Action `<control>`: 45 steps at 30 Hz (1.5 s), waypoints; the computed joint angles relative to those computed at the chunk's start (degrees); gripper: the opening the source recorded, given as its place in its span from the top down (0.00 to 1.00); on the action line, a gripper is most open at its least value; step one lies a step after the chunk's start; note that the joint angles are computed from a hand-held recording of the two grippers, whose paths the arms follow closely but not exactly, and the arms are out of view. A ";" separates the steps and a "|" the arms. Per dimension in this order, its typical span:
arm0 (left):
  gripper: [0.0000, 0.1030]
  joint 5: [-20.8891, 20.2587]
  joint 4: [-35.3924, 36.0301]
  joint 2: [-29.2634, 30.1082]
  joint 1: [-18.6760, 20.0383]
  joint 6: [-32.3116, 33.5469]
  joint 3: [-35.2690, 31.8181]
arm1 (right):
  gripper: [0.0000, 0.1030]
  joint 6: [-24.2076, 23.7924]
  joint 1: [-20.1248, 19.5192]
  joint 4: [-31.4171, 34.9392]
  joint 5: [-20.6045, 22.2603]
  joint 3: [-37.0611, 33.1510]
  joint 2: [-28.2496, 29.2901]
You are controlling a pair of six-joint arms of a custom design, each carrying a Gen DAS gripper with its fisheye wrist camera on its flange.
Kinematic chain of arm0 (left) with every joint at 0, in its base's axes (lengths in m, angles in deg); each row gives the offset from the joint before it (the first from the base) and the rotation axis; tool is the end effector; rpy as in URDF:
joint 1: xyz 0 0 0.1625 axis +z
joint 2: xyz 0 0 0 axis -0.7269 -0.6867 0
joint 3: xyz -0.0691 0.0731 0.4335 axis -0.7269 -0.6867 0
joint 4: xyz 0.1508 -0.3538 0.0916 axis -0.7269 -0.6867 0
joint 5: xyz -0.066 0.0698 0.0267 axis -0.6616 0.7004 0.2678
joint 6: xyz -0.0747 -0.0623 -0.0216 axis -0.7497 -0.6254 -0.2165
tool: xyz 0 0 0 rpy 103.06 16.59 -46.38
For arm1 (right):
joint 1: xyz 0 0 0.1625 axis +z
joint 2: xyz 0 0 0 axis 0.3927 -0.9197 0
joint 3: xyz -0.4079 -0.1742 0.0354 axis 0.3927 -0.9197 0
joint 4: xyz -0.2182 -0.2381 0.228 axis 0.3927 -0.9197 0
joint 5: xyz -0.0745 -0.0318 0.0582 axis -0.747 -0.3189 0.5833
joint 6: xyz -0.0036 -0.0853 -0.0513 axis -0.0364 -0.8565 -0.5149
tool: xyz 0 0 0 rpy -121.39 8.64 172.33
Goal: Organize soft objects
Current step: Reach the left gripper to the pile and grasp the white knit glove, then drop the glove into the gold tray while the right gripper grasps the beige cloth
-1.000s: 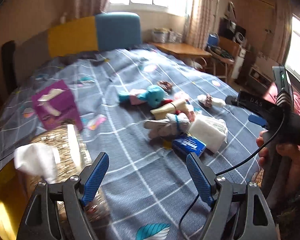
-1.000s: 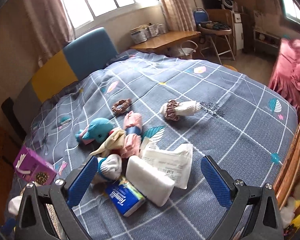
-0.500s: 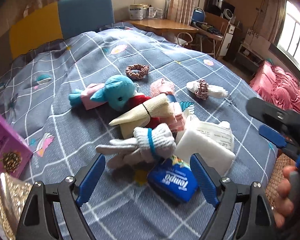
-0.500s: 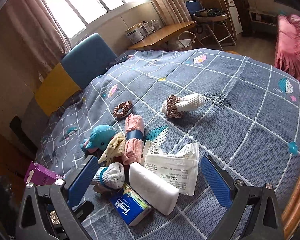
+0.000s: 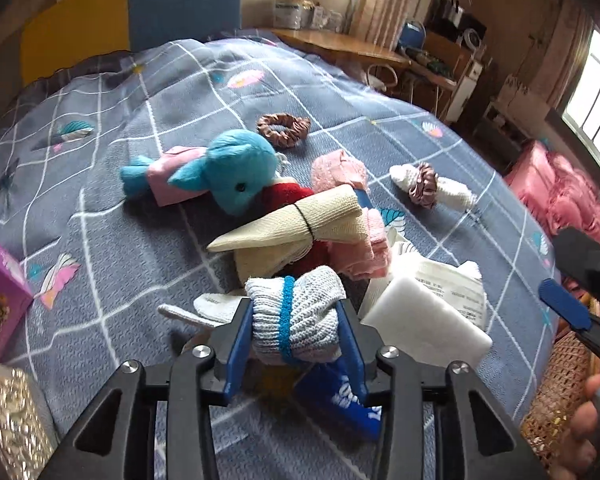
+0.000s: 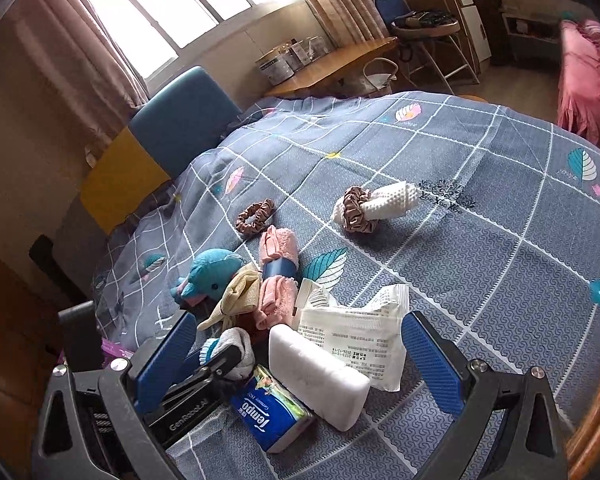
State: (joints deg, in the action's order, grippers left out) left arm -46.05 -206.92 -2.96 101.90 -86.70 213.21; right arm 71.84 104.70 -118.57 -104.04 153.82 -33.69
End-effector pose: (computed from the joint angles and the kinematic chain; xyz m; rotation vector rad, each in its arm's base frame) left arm -0.1098 -0.4825 0.2773 0.7629 2.5303 -0.4761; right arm 0.3578 -0.3739 0.0759 -0.3072 -2.4085 1.3077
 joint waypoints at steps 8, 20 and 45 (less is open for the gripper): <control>0.61 0.71 2.46 -10.82 -0.69 -1.90 3.88 | 0.10 -4.94 -0.37 12.75 2.44 -4.32 -0.24; 0.61 -0.18 7.50 -18.73 -2.46 -3.57 3.78 | 0.14 -48.45 -2.48 44.75 -2.58 -27.01 8.95; 0.61 18.21 6.25 -29.16 16.58 -5.62 -11.10 | 0.55 -40.34 -4.35 50.73 -2.59 -31.70 13.02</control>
